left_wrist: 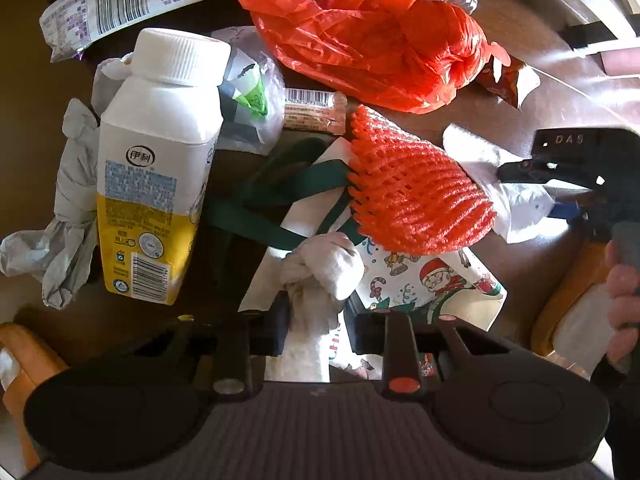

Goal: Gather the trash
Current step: 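Lower the right tool to the white paper napkin and close on it, then carry the napkin with the right tool up toward the grey bin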

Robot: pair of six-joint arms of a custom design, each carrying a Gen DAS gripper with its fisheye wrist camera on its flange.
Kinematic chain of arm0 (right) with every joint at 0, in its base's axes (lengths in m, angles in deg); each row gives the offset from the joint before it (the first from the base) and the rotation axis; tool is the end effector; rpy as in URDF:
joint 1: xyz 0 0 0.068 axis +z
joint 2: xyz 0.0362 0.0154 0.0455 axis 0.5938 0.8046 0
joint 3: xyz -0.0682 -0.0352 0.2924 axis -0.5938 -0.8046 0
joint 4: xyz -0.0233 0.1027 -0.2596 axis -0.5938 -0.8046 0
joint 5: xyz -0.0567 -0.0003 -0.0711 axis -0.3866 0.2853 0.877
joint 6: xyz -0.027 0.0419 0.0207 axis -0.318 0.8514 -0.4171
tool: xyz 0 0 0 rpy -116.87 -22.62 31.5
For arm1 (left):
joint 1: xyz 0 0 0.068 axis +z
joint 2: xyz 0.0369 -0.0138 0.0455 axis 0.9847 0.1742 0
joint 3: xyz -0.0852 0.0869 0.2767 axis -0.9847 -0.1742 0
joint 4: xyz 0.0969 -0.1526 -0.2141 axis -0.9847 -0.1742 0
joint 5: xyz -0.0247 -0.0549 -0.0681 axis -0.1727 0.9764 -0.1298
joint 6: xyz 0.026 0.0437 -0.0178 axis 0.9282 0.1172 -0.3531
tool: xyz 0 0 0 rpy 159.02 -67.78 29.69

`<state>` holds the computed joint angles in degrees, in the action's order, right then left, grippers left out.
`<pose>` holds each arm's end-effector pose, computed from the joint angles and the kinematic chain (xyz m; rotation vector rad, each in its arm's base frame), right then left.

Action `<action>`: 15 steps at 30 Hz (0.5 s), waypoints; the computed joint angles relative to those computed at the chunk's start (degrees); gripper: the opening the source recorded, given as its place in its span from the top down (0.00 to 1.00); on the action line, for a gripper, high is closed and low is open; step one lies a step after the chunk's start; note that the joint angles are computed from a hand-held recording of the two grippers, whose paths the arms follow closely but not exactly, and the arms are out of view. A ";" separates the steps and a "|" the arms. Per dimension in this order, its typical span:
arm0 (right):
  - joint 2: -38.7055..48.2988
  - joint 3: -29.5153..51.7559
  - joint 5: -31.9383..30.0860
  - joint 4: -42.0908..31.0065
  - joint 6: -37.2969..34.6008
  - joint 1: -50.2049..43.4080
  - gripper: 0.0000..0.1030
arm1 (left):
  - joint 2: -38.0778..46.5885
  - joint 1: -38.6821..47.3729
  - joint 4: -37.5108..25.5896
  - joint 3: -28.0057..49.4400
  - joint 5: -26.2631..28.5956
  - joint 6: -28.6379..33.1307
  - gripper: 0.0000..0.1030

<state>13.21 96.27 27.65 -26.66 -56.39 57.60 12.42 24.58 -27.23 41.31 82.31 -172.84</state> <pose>0.2722 0.1068 0.1862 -0.0719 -3.0479 -0.0021 0.1346 -0.2090 0.1914 0.6853 -2.8834 0.3419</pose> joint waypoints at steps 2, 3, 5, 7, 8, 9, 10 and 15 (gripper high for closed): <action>1.30 1.71 -0.79 -1.90 -0.80 -0.35 0.98 | 0.75 -0.19 0.16 0.56 -0.04 -0.05 0.77; 1.54 2.28 -0.59 -2.77 -1.18 -0.34 0.98 | 0.71 -0.17 0.15 0.55 -0.04 -0.19 0.78; 0.80 3.12 0.11 -3.97 -1.93 -0.39 0.99 | 0.48 0.00 0.02 0.68 0.10 -0.53 0.80; -0.07 4.47 0.13 -5.45 -1.68 -0.36 0.99 | -0.31 0.37 -0.37 0.71 0.08 -0.77 0.82; -0.28 5.99 0.73 -6.96 -1.03 0.31 0.99 | -1.02 0.57 -0.79 0.68 0.16 -0.74 0.82; -0.72 7.09 1.32 -8.14 -1.01 0.48 0.99 | -1.29 0.64 -1.23 1.10 0.15 -0.71 0.82; -1.31 8.31 1.76 -9.35 -1.10 0.49 0.99 | -1.53 0.62 -1.88 1.70 0.01 -0.54 0.82; -4.42 15.94 2.90 -16.74 -0.36 1.32 0.99 | -3.29 -0.22 -8.10 6.62 -1.33 0.42 0.82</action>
<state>8.78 112.21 30.55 -43.40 -56.75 58.91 9.13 24.36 -35.33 47.93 80.99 -172.42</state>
